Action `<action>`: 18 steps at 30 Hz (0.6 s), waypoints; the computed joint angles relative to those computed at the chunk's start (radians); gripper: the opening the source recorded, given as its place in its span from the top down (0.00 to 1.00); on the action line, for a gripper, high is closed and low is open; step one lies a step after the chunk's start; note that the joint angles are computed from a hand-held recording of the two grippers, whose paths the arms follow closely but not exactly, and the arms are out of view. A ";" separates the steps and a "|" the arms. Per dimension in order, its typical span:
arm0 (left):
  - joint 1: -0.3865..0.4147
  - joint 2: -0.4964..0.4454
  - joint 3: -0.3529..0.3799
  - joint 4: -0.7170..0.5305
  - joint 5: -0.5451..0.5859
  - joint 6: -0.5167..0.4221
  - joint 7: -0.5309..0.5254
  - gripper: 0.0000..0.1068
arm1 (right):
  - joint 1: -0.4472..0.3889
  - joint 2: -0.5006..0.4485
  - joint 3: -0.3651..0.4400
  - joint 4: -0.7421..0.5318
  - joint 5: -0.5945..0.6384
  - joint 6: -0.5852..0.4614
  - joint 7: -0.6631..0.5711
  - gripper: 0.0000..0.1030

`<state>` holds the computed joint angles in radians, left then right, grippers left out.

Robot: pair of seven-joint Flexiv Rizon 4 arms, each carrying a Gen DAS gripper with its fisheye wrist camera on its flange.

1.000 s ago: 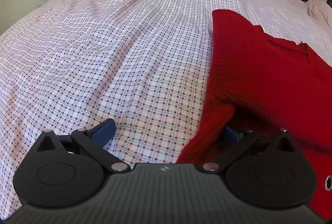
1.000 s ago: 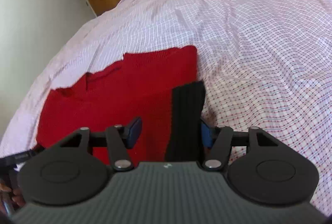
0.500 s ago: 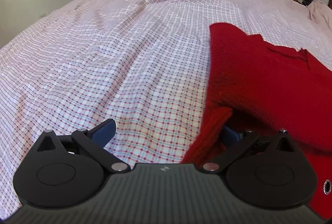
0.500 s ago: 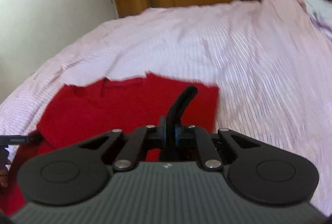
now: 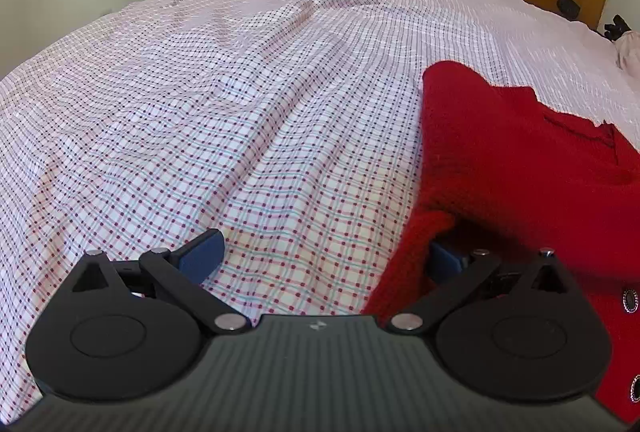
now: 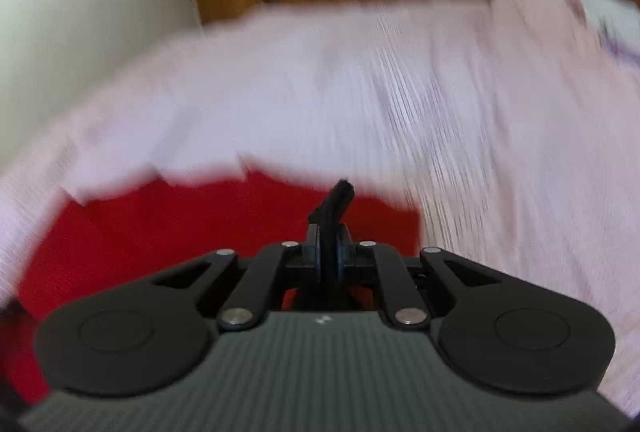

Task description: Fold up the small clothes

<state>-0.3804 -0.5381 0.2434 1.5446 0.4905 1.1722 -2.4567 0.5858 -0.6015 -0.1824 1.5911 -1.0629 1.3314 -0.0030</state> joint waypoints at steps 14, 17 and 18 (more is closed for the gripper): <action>0.013 0.102 -0.031 0.081 0.002 0.005 0.051 0.04 | 0.010 0.012 -0.075 0.079 -0.095 0.136 0.217 0.88; 0.019 0.133 -0.036 0.095 0.023 0.020 0.054 0.04 | 0.007 0.008 -0.080 0.076 -0.114 0.145 0.256 0.88; 0.027 0.139 -0.042 0.096 0.022 0.026 0.059 0.04 | 0.005 0.008 -0.076 0.075 -0.113 0.141 0.262 0.88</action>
<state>-0.3537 -0.3992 0.2009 1.6401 0.5125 1.1986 -2.3978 0.5906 -0.5933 -0.2586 1.6656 -1.1760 1.4726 0.2586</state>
